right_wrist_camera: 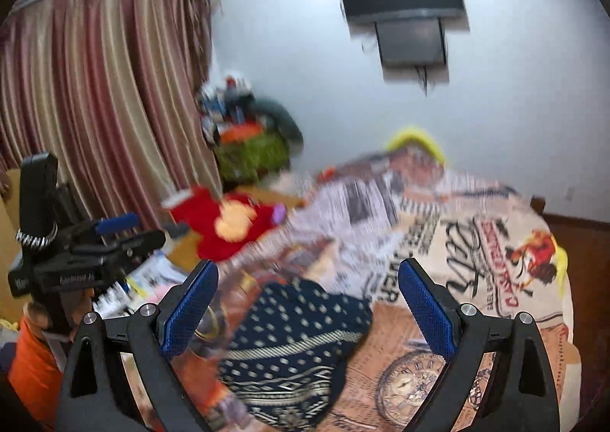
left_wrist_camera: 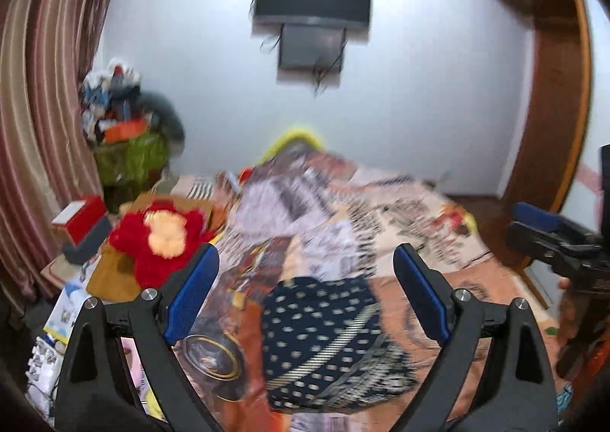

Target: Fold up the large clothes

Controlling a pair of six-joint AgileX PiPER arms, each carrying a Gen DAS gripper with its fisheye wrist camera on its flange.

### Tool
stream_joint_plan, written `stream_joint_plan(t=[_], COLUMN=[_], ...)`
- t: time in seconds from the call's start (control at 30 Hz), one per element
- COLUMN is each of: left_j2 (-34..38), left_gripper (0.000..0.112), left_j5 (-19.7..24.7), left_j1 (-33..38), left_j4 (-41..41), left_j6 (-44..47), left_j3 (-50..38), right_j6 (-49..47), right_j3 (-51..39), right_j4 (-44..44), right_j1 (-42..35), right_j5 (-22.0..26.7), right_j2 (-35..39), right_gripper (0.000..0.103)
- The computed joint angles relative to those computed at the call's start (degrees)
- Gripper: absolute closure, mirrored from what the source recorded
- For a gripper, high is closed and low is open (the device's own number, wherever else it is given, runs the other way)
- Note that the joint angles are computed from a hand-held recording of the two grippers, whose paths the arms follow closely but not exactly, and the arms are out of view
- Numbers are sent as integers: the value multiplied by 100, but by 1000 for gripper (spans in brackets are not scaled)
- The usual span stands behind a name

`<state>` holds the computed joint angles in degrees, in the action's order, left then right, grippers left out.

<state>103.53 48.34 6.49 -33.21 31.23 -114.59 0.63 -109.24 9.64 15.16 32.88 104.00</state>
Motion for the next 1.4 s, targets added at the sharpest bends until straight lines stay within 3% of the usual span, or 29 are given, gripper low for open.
stream_joint_plan(t=[0.1,0.3,0.43,0.57,0.7,0.87,1.03,1.2,1.4], left_j2=[-980,-2717,-3336,-3822,-4080,-4211,-4312,-4328,-4314], left_gripper=[19,19,19,19,14,12,12,12,12], left_j5=[-504,-1701,-2181,-2495,-2684,-2852,-2937,-3128,-3126], left_j1=[103,44,-54,-188,-366,-560,-628,-883,-906], left_j4=[-640,-1165,-1248,-1253,-974,-706,-607,133,150], left_j6=[554,1170,1297,1308,1117,897,842,128,108], left_j3=[1282,3414,4185,4736,4989,5150,5286,5331,5369], right_j6=[705,3986,6149,7919,8209,8140,8116,8092,8178], right_j3=[1043,2714,3362,3906,4069,4101,4146,4185,4259], right_j4=[-666,-4103,-6395,-8328,-8838,-8893,-8775,-8665,-8661], right_j1=[301,1131,1788,2582,3174,3496,3490,3424,3418], right_j5=[-638,-1334,-950,-125,657,1092,1086,1024,1031], right_j2=[-839,-2225,-2825,-3140,-3286,-3305,-3344,-3383,-3398], right_gripper=[8,8,7,3,0,0,0,0,0])
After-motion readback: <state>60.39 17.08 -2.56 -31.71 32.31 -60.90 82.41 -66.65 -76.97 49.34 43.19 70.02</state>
